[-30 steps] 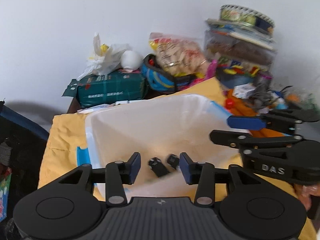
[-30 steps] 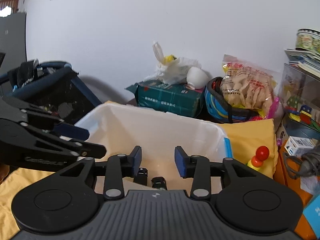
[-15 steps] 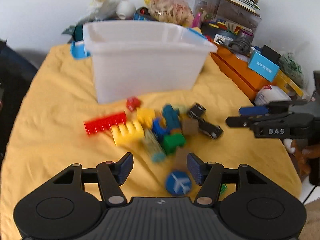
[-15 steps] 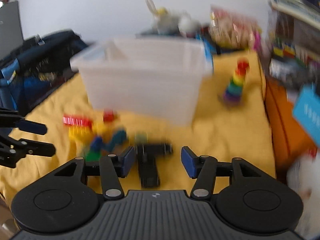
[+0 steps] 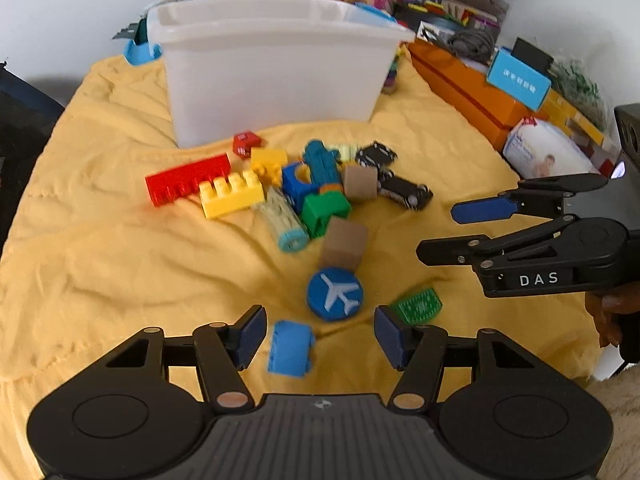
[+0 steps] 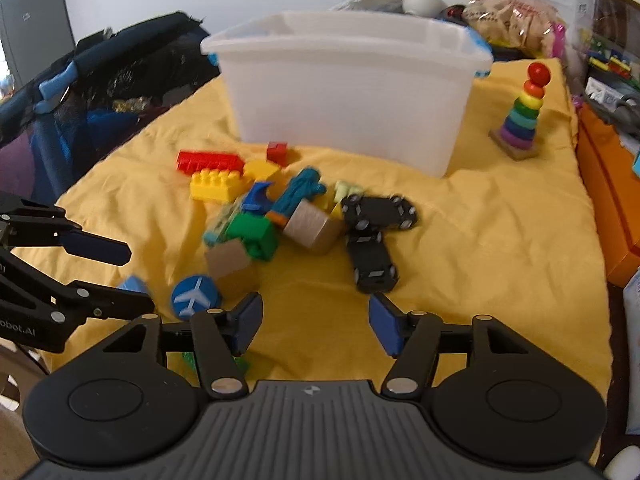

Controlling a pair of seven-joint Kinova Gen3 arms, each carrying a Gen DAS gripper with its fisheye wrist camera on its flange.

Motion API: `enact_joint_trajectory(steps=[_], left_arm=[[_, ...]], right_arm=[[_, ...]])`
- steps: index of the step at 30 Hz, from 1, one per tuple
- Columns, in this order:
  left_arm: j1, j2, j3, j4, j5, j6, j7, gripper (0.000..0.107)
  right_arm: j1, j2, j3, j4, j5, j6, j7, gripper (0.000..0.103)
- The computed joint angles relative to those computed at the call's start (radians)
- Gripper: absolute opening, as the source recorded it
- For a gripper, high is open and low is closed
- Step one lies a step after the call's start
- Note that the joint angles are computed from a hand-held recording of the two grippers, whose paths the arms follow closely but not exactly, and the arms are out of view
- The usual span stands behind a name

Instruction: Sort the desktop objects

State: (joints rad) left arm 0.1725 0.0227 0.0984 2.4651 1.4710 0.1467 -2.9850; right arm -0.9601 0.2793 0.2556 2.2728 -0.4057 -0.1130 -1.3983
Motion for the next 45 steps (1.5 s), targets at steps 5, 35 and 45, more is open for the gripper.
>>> enact_joint_trajectory(steps=[5,35,45], left_arm=[[0.010,-0.001,0.004,0.005,0.039,-0.007,-0.039,0.063],[-0.019,0.035,0.014,-0.002,-0.046,-0.001,0.069,0.063],[-0.008,0.035,0.029,-0.027,-0.160,-0.012,0.160,0.063]], right_arm=[[0.006,0.007,-0.008,-0.006,0.015,0.023,-0.027,0.063],[-0.173,0.030,0.157,-0.006,-0.342,0.005,0.330,0.060],[-0.264,0.203,0.310,-0.135,-0.426,0.021,0.601,0.045]])
